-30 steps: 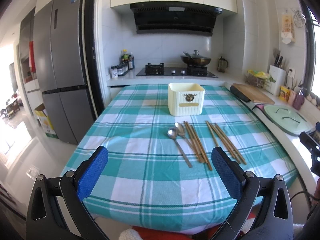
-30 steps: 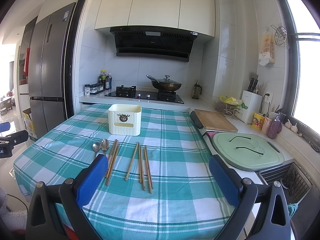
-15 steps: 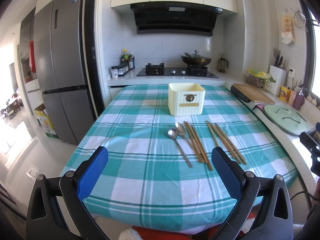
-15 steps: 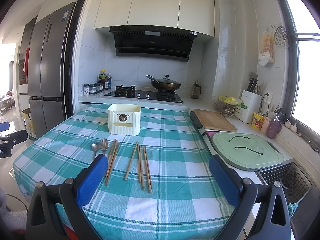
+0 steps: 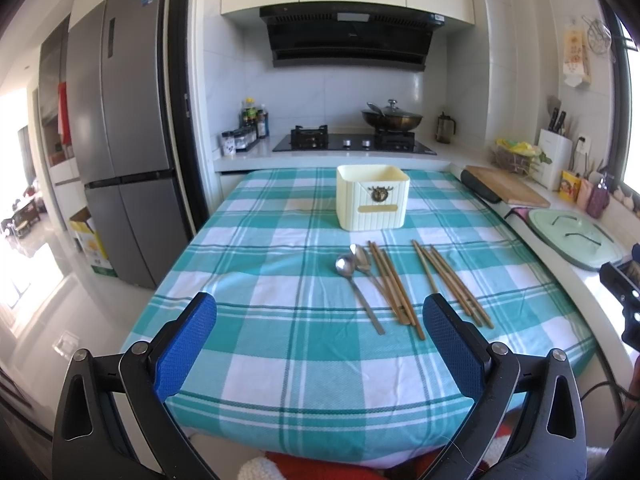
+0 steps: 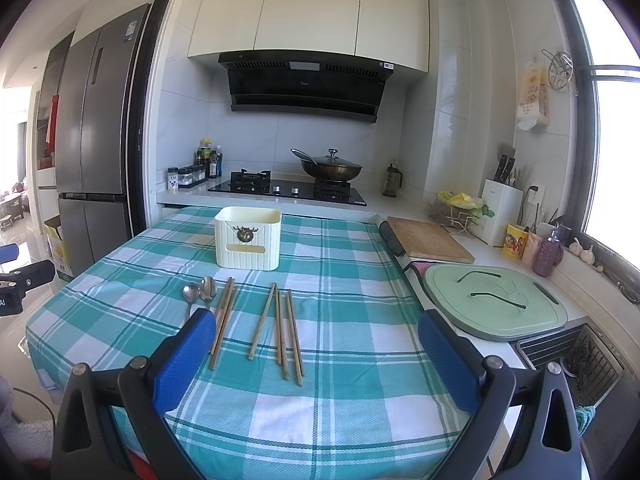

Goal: Organize utensils

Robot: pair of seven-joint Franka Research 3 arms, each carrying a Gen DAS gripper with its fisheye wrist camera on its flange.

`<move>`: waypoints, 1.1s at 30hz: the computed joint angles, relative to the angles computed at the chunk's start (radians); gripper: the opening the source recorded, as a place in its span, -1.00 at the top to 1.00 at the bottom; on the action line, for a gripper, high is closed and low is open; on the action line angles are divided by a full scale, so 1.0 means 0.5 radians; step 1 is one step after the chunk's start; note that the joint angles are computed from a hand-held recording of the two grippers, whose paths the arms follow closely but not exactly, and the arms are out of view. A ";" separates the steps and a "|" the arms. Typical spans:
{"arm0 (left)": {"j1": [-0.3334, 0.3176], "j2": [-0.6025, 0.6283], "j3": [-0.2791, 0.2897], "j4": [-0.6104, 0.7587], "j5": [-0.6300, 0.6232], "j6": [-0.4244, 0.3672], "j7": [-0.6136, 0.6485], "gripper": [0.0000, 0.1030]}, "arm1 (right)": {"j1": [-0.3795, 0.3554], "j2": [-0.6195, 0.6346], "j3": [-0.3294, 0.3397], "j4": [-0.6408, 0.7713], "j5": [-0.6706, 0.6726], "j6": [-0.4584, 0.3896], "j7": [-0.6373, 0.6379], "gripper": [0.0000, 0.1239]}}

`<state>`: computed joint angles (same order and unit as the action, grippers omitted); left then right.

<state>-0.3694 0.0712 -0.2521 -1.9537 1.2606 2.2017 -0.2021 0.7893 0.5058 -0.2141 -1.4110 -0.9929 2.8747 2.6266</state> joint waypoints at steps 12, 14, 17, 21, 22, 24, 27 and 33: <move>-0.001 0.000 0.001 -0.002 0.000 0.000 0.000 -0.99 | 0.000 -0.003 -0.010 -0.010 -0.001 0.008 0.003 -0.66; -0.001 0.001 0.001 0.000 0.000 -0.001 0.001 -0.99 | -0.002 -0.002 -0.008 -0.009 -0.001 0.007 0.002 -0.66; -0.002 0.001 0.001 0.001 -0.002 -0.001 0.001 -0.99 | -0.006 -0.006 -0.006 -0.015 0.000 0.010 0.002 -0.66; -0.002 0.002 0.001 0.002 -0.002 -0.002 0.001 -0.99 | -0.008 -0.007 -0.004 -0.018 0.005 0.013 -0.006 -0.66; -0.002 0.001 0.001 0.000 -0.003 -0.003 0.001 -0.99 | -0.008 -0.013 -0.008 -0.027 0.001 0.017 -0.002 -0.66; -0.003 0.002 0.001 0.002 -0.003 -0.003 0.002 -0.99 | -0.010 -0.017 -0.008 -0.034 -0.002 0.021 0.002 -0.66; -0.003 0.002 0.001 0.001 -0.004 -0.002 0.004 -0.99 | -0.010 -0.016 -0.006 -0.033 -0.002 0.017 0.001 -0.66; -0.004 0.004 0.001 -0.004 -0.005 -0.001 0.001 -0.99 | -0.016 -0.025 -0.005 -0.047 -0.007 0.025 0.003 -0.66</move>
